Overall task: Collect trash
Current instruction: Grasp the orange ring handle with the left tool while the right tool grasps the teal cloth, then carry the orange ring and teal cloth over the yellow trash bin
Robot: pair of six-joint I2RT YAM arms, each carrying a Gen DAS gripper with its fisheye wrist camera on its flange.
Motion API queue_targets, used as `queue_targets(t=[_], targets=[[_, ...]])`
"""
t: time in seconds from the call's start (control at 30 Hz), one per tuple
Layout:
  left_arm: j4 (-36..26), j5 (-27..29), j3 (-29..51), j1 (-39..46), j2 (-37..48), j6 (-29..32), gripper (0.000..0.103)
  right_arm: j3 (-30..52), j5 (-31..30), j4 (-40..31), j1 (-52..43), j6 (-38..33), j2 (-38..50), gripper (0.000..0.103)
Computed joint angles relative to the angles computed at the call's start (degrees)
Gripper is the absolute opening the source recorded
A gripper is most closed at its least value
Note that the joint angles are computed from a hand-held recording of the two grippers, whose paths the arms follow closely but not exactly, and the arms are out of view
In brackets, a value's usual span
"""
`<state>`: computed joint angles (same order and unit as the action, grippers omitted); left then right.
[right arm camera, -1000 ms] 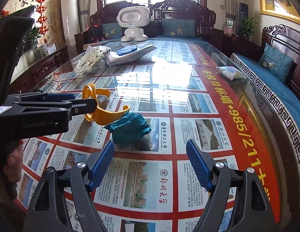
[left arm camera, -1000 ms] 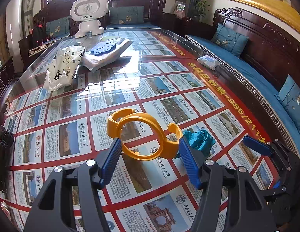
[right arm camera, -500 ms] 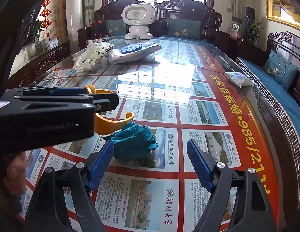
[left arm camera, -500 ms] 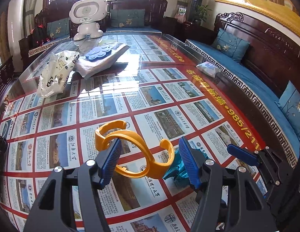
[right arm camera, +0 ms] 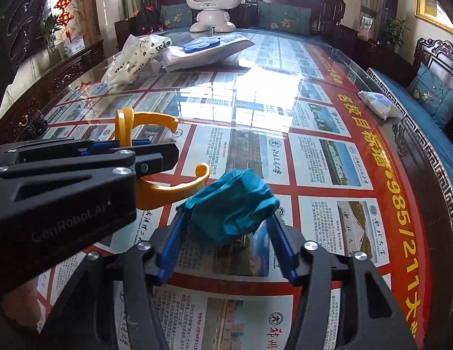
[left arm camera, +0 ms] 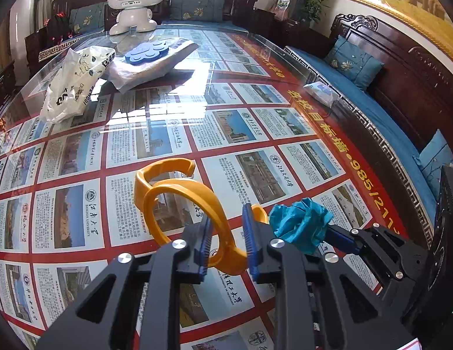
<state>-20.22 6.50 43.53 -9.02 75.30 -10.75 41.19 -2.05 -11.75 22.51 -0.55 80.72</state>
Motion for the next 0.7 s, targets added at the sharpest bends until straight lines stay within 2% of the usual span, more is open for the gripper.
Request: queue_targets(t=[0.1, 0.17, 0.4, 0.53, 0.7], targets=[[-0.2, -0.8, 0.0, -0.3, 0.2, 0.2, 0.01, -0.2, -0.4, -0.4, -1.0, 0.4, -0.5, 0.043], [-0.6, -1.4, 0.0, -0.8, 0.1, 0.2, 0.01, -0.7, -0.2, -0.3, -1.2, 0.5, -1.2, 0.041], [-1.4, -5.1, -1.8, -2.9, -3.2, 0.8, 0.009, -2.9, -0.2, -0.6, -1.4, 0.4, -4.6, 0.039], [-3.5, -8.1, -3.4, -4.7, -7.8, 0.7, 0.009, -4.3, -0.1, -2.2, -1.8, 0.7, -8.7, 0.039], [-8.2, -11.0, -5.6, -7.5, -15.3, -0.9, 0.009, -5.8, 1.5, -7.6, -0.7, 1.0, -17.3, 0.039]])
